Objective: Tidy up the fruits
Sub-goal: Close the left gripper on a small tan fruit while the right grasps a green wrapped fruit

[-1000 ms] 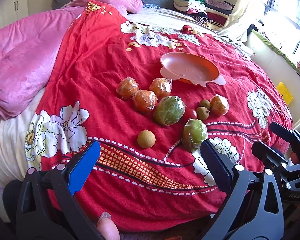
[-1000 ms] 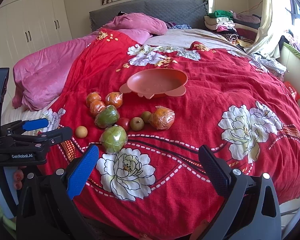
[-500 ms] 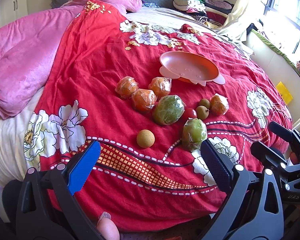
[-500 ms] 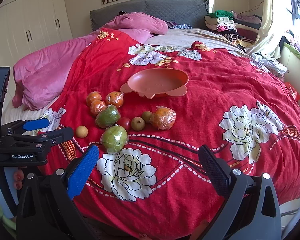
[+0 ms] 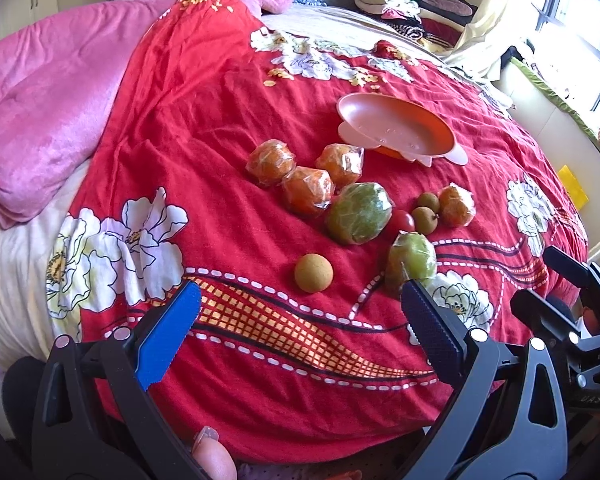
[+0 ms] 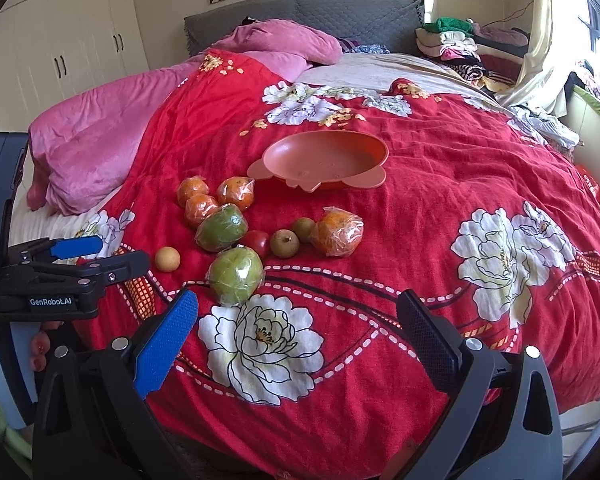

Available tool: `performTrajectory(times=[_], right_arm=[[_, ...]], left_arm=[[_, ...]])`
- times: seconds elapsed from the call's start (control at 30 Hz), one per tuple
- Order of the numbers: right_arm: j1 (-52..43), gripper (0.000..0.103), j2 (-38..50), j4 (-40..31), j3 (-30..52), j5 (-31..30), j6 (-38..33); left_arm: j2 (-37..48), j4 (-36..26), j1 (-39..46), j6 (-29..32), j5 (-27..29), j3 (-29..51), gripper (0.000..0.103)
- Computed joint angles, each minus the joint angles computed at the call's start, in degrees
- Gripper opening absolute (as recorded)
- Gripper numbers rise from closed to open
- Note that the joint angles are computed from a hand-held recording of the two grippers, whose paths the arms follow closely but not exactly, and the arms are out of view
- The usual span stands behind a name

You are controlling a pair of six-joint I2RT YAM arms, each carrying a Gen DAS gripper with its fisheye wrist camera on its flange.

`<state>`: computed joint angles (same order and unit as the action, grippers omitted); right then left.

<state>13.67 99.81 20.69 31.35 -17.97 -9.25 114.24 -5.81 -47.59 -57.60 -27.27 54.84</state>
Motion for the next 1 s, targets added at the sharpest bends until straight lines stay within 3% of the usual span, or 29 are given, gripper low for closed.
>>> performTrajectory(times=[0.53,0.67,0.73,1.0], right_arm=[[4.4,0.099,8.3,-2.1,6.5,2.0,-0.4],[5.4,0.099,10.4,-3.0,8.4,2.1,-0.9],[6.1,0.099,11.5,-3.0,9.2,3.1,-0.6],[7.0,0.098,15.7,-4.6,13.0,2.4,-0.4]], left_arm=[[2.3,5.9,5.1,6.0,7.2,-0.8,0.093],[3.9,6.4,6.1,8.9,9.2,0.7,0.078],[4.8,6.5,6.6,10.3,10.5,1.4,0.061],[6.7,8.0,8.4,13.5,13.7,2.2,0.038]])
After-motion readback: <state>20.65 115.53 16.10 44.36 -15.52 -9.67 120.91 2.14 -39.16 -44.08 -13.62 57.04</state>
